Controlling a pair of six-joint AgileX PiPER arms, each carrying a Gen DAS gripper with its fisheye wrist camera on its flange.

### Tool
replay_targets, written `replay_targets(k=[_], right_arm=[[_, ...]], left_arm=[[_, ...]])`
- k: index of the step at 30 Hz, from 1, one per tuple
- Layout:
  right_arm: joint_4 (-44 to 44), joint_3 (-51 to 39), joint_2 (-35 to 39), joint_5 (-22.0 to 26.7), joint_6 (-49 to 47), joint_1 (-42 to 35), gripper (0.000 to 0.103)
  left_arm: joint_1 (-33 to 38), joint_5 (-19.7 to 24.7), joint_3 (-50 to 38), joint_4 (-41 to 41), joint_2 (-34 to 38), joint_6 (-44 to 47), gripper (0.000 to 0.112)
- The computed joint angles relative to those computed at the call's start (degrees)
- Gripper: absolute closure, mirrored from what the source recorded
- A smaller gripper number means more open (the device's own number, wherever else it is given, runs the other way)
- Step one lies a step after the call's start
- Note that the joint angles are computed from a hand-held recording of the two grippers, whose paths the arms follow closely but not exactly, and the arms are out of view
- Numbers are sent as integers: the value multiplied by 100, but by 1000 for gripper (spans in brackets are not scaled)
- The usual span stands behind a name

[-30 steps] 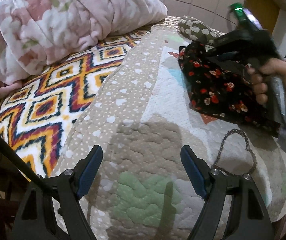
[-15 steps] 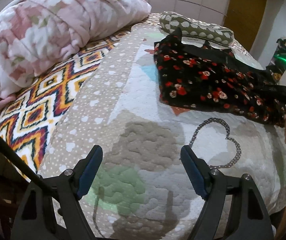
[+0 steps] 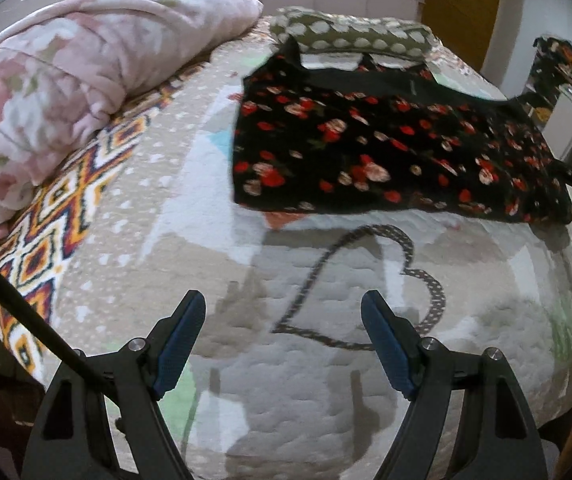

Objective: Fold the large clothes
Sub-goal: 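Open the right gripper and withdraw both grippers from the folded garment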

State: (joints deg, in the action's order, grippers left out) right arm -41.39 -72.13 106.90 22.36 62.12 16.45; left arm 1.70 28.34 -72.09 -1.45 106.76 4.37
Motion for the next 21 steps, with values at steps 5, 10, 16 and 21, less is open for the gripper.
replay_targets(k=[5, 10, 16, 21], right_arm=[[-1506, 1163, -554, -419, 1795, -95, 53], [-2535, 1909, -977, -646, 2929, -373, 51], [-3270, 2341, -1216, -890, 3777, -657, 48], [-3757, 2525, -1299, -990, 4405, -742, 48]], left_arm=[[-438, -87, -20, 589, 219, -632, 33], [-750, -122, -63, 1177, 532, -1218, 33], [-883, -220, -54, 1712, 668, -1759, 30], [-827, -241, -63, 1677, 701, -1763, 26]])
